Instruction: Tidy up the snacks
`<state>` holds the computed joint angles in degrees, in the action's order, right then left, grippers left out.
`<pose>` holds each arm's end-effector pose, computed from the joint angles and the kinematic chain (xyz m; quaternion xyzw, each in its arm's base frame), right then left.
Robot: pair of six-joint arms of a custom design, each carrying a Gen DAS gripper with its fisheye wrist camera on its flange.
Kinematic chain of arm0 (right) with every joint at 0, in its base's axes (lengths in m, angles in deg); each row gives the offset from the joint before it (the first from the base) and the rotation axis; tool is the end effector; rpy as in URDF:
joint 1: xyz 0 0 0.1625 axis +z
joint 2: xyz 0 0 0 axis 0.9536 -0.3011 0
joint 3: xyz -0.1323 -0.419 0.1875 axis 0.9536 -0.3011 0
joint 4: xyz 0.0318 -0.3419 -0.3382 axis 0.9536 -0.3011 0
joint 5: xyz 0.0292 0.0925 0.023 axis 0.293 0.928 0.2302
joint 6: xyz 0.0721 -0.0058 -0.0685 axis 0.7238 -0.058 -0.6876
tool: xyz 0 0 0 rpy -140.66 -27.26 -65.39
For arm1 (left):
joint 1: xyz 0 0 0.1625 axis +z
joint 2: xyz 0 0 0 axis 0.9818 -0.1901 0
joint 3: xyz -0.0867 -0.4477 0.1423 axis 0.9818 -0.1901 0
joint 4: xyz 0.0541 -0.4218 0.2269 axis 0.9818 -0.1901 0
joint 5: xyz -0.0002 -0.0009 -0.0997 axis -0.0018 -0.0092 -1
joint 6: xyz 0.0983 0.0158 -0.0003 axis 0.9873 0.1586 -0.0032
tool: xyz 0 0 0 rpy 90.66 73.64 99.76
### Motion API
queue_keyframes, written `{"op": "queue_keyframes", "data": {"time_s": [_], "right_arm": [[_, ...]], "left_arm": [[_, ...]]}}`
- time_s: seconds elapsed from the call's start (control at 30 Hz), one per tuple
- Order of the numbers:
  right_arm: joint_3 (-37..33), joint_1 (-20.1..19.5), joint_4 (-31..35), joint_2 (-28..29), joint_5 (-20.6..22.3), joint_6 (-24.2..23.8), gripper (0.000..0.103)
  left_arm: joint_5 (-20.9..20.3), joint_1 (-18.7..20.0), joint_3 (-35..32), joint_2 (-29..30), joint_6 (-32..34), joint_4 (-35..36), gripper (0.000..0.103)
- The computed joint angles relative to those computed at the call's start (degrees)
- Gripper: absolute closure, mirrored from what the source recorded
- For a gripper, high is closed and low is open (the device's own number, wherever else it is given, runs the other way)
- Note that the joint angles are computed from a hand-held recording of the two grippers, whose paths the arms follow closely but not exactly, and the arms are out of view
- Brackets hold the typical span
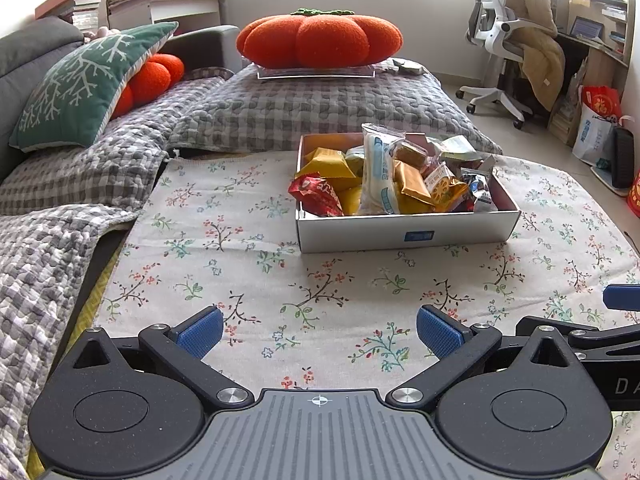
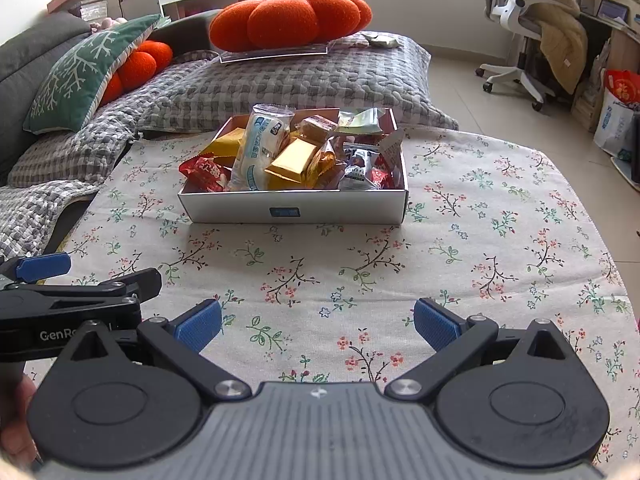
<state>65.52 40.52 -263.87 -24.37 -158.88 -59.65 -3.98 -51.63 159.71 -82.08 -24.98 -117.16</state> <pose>0.2692 -0.3965 0.0213 0.3539 -0.8791 0.2408 0.2096 -0.1304 -0.3201 0.1855 -0.0133 0.7944 -0.4270 0.4318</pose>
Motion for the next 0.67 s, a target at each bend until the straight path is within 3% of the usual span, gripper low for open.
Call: {"op": "queue_keyframes", "data": {"time_s": [0.67], "right_arm": [[0.0, 0.0, 0.1, 0.0, -0.2, 0.0, 0.001]], "left_arm": [[-0.5, 0.4, 0.0, 0.3, 0.5, -1.1, 0.000]]}}
